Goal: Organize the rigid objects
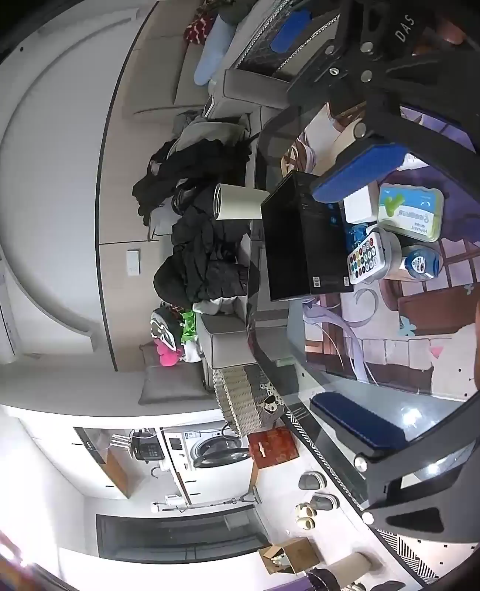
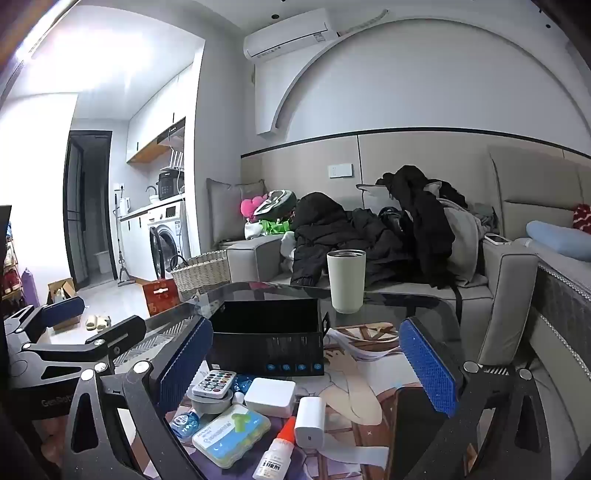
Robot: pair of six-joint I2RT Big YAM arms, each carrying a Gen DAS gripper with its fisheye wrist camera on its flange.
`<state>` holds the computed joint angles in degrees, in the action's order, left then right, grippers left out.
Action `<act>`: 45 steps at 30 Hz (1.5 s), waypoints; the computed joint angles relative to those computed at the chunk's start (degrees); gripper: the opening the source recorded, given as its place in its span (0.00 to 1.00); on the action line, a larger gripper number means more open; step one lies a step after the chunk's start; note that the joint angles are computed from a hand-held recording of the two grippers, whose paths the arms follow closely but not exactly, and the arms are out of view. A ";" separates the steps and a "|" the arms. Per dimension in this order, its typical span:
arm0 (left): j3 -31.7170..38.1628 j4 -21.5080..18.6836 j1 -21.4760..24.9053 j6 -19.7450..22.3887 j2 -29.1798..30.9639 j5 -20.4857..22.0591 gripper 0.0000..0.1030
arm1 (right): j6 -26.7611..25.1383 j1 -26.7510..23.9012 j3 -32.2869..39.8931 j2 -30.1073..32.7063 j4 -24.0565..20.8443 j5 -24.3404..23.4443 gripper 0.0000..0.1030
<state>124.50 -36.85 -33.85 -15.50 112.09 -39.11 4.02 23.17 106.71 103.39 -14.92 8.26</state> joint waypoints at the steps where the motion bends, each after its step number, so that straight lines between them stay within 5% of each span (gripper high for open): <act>1: 0.04 -0.13 0.02 0.07 0.01 0.04 1.00 | 0.39 0.00 0.03 0.00 -0.06 -0.06 1.00; 10: -0.39 -1.96 0.50 -1.28 -0.19 1.02 1.00 | -0.43 0.10 1.97 0.77 -3.93 -0.07 1.00; 25: 3.88 -6.76 0.55 -2.85 1.77 1.82 1.00 | 0.05 0.25 2.34 1.00 -4.04 -0.13 1.00; 45: 4.46 -7.96 0.61 -3.54 1.91 2.23 1.00 | 0.63 0.27 2.54 1.55 -4.14 -0.15 1.00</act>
